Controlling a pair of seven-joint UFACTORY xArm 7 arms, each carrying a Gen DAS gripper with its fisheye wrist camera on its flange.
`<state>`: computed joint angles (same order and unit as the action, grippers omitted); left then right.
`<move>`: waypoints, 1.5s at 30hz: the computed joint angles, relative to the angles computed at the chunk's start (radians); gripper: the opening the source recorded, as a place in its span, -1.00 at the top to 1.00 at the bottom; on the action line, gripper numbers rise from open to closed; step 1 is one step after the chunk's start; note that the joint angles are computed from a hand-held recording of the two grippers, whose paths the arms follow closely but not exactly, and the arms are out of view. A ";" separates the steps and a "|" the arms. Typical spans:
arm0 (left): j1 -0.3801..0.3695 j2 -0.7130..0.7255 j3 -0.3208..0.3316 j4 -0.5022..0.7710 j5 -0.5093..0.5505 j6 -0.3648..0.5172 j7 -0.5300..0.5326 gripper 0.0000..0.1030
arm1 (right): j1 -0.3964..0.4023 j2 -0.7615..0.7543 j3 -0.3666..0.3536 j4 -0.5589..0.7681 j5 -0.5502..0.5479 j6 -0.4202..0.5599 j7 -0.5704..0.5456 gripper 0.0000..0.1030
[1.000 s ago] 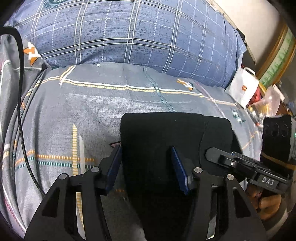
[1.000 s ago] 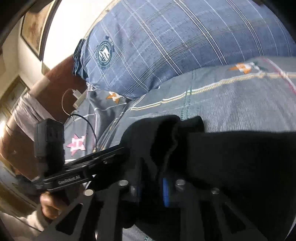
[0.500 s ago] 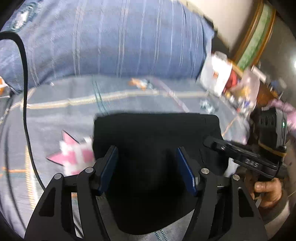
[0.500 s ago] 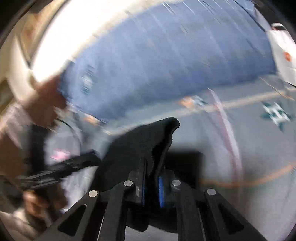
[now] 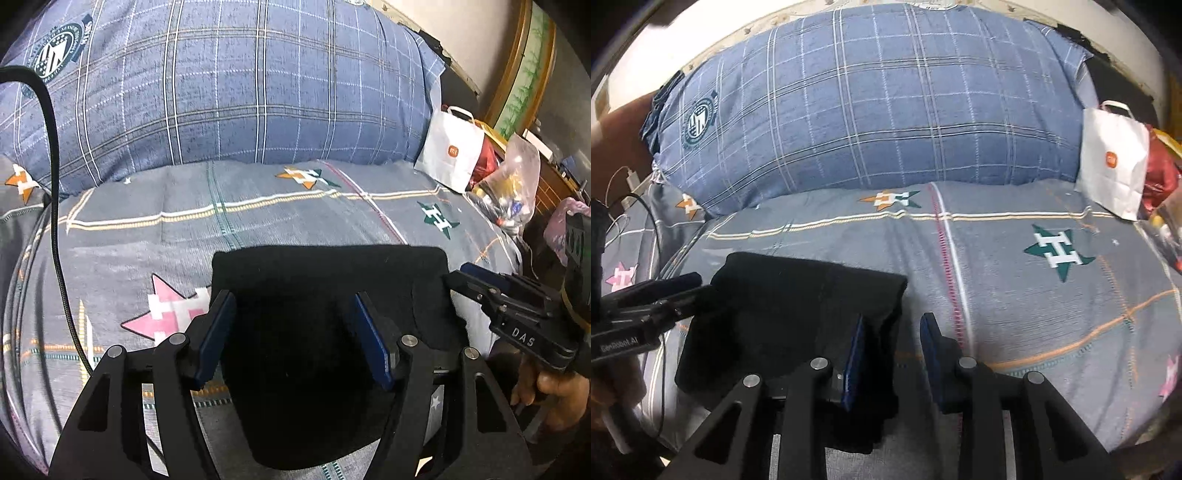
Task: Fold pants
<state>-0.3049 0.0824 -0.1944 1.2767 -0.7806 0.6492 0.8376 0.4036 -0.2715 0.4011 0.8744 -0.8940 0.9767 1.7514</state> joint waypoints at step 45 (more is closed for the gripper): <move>-0.005 -0.041 -0.003 -0.106 0.076 -0.076 -0.099 -0.33 | 0.045 0.067 0.001 0.014 -0.001 -0.168 0.046 0.47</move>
<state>-0.3095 0.0412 -0.1973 1.1705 -0.7043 0.5728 0.7390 0.4487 -0.2044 0.4019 0.8887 -0.8948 0.8084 1.7978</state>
